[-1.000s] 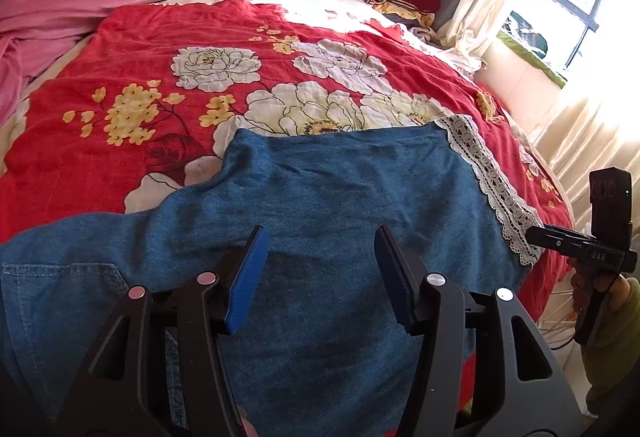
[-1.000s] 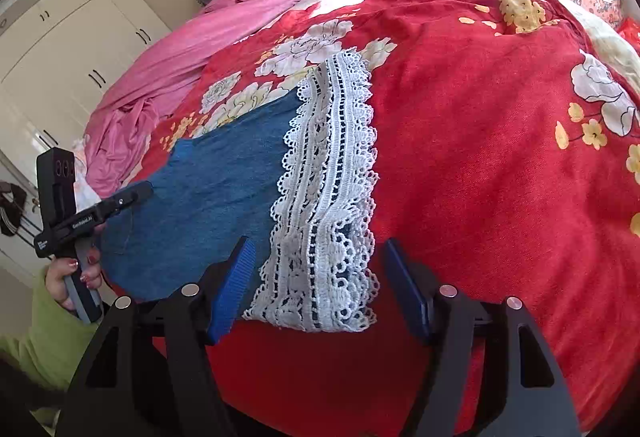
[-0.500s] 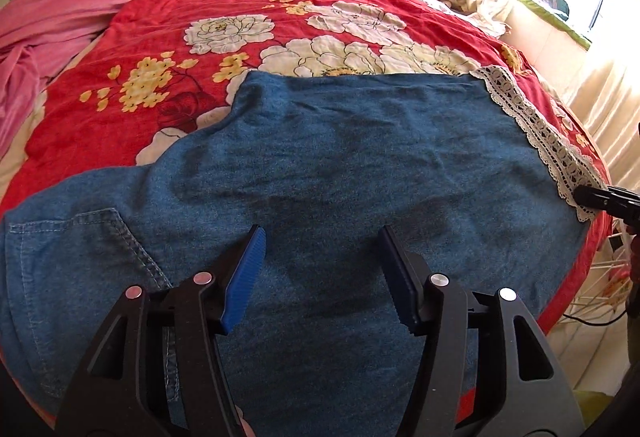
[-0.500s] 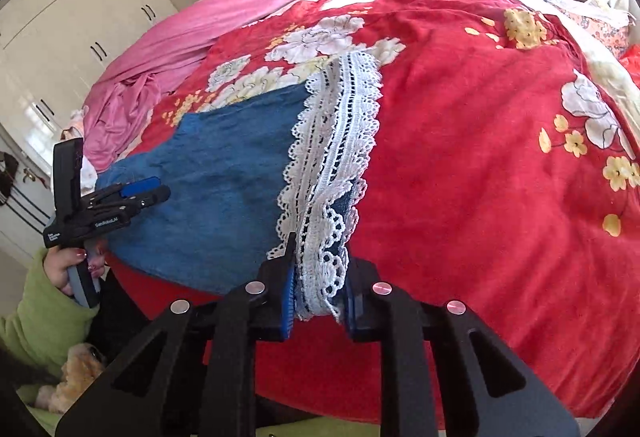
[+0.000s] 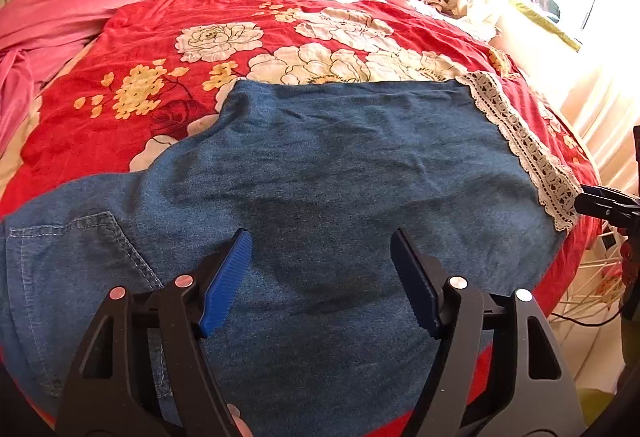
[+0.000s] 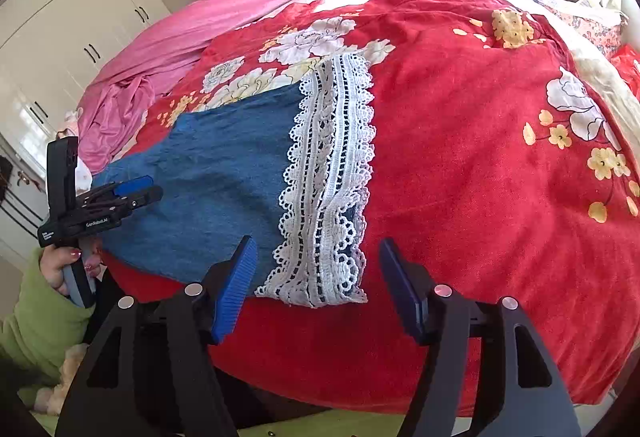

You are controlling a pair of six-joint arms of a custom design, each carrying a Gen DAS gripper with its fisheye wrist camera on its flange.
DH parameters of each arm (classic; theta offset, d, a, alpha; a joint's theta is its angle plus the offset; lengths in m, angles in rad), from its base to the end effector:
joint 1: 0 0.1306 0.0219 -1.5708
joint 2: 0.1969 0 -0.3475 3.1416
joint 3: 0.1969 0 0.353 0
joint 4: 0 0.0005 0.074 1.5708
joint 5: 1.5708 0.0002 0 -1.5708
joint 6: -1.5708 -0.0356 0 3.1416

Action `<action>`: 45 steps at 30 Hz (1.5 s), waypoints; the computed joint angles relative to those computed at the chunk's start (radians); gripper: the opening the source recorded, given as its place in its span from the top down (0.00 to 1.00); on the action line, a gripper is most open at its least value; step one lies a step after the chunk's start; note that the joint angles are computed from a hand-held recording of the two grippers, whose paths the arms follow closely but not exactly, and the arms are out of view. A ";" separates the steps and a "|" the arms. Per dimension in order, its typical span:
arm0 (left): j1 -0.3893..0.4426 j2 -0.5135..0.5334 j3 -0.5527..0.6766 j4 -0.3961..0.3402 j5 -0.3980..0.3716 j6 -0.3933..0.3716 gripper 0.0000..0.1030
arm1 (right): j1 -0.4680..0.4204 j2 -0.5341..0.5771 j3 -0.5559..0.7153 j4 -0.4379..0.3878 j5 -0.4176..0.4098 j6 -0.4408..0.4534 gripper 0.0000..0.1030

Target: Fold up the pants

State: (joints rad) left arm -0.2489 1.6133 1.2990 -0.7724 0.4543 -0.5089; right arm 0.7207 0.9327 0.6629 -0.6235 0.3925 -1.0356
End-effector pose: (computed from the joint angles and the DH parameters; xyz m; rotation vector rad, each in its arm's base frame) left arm 0.4701 -0.1361 0.2652 1.0837 2.3265 -0.5053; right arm 0.2201 0.1746 0.2673 0.5416 2.3406 0.3455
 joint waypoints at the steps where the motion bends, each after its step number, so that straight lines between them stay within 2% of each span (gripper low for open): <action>1: 0.001 -0.007 -0.002 0.000 0.005 0.001 0.36 | 0.007 -0.006 0.002 -0.005 0.010 -0.003 0.34; 3: 0.002 -0.021 -0.005 -0.004 0.020 0.002 0.35 | 0.020 -0.017 0.004 -0.011 0.038 -0.014 0.33; 7: 0.004 -0.042 -0.006 -0.020 0.045 0.002 0.30 | 0.036 -0.036 0.020 -0.034 0.091 -0.010 0.22; 11: -0.006 -0.056 0.002 -0.037 0.056 -0.009 0.27 | 0.063 -0.042 0.041 -0.068 0.161 -0.020 0.19; 13: -0.014 -0.060 0.011 -0.042 0.061 -0.012 0.25 | 0.072 -0.050 0.041 -0.071 0.184 -0.027 0.12; 20: -0.037 -0.038 0.073 -0.065 0.078 0.007 0.22 | 0.071 -0.050 0.049 -0.079 0.210 -0.027 0.11; 28: -0.083 0.062 0.213 -0.118 0.102 0.030 0.22 | 0.054 -0.036 0.041 -0.060 0.187 -0.029 0.11; 40: -0.193 0.262 0.467 -0.215 0.147 0.001 0.22 | 0.020 0.004 0.013 0.000 0.102 -0.034 0.11; 42: -0.217 0.318 0.544 -0.294 0.144 -0.020 0.22 | 0.014 0.011 0.012 0.004 0.093 -0.035 0.11; 45: -0.245 0.379 0.614 -0.349 0.130 -0.036 0.22 | 0.003 0.018 -0.003 0.043 0.063 -0.044 0.11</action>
